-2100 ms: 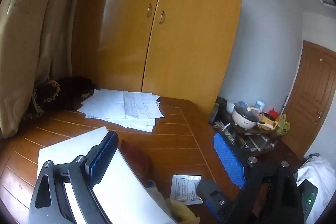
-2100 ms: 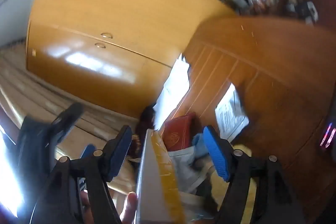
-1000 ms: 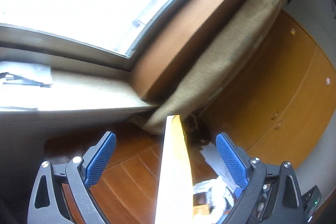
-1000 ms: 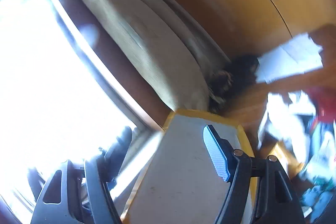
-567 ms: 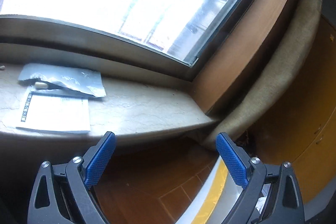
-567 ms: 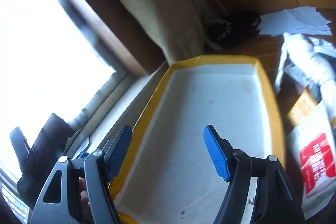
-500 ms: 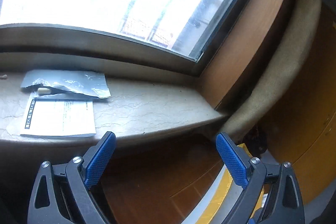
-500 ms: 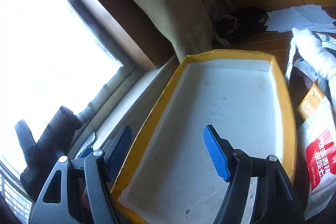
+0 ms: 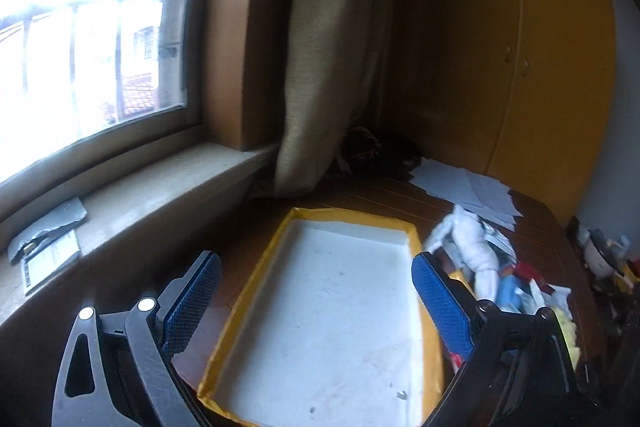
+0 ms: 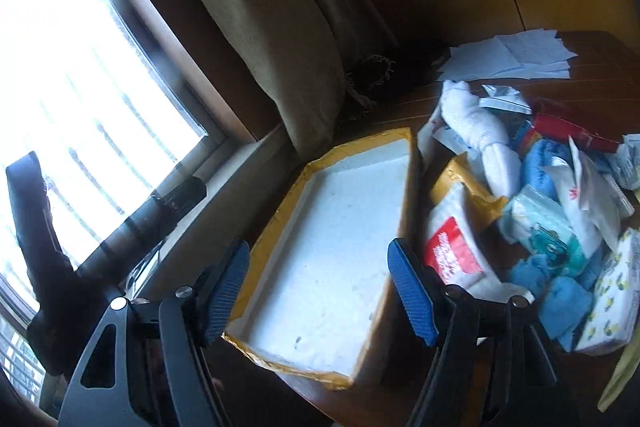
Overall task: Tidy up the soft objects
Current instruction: 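Move both tools over the pile of soft items beside the tray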
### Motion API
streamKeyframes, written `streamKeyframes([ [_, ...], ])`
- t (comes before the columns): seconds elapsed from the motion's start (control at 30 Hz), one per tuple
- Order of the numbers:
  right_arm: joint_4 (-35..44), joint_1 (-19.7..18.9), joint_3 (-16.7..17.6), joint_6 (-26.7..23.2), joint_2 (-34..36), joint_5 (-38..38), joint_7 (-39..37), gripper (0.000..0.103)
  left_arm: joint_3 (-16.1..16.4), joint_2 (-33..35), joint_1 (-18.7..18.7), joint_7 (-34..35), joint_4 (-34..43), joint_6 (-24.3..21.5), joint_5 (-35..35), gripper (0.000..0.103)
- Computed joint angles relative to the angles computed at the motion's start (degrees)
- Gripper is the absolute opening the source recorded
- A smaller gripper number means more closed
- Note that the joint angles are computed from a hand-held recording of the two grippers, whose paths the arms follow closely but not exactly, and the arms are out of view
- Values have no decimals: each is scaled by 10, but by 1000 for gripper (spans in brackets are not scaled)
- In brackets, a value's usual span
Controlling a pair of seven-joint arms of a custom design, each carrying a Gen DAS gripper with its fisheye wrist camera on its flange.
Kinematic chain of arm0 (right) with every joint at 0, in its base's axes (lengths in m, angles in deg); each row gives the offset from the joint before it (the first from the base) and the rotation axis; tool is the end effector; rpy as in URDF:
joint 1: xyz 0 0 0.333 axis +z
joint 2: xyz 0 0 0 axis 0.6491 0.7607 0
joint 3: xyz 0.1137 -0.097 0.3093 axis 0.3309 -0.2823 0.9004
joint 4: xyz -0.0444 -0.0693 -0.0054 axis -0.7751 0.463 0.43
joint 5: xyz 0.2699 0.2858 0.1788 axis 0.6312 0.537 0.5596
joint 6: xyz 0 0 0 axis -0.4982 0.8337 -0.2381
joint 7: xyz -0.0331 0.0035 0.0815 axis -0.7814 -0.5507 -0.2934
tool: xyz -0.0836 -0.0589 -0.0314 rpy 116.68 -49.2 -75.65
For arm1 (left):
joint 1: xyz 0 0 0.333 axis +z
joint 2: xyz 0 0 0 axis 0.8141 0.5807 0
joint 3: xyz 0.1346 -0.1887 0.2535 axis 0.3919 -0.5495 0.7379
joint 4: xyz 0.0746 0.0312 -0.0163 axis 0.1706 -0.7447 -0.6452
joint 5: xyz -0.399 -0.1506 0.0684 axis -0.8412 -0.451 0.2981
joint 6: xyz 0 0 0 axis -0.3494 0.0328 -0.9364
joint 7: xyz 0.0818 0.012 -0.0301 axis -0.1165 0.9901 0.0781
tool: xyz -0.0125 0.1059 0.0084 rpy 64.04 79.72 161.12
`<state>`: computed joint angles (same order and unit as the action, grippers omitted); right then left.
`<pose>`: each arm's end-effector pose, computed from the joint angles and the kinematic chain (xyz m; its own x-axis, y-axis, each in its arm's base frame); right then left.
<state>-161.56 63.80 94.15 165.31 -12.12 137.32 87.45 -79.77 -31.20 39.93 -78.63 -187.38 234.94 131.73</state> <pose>0.5941 0.3050 0.4607 0.2109 -0.8273 -0.5207 -0.6576 0.2740 -0.7018 0.6202 -0.2938 0.4975 0.0097 -0.9901 0.1398 -0.5107 -0.1251 -0.8506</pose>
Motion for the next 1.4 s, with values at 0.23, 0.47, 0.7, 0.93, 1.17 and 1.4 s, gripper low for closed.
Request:
streamKeyframes([
  [0.23, -113, -5, -21, 2, -79, 38, -12, 71, -72, 36, -3, 287, 13, 4, -269, 98],
  [0.47, -188, -14, -44, -1, -119, -85, 132, 71, -70, 67, -41, 373, 56, -59, -349, 98],
  [0.7, -196, -17, -56, -5, -140, 27, 12, 71, -46, 80, -88, 364, 90, -117, -311, 98],
  [0.93, -195, -15, -58, 3, -147, 47, -5, 71, -39, 75, -99, 356, 85, -120, -272, 97],
  [1.17, -219, -5, -53, 33, -149, -93, 137, 71, -50, 66, -84, 377, 64, -103, -294, 97],
  [1.4, -251, -3, -51, 44, -155, -269, 302, 71, -45, 45, -82, 350, 38, -100, -282, 97],
])
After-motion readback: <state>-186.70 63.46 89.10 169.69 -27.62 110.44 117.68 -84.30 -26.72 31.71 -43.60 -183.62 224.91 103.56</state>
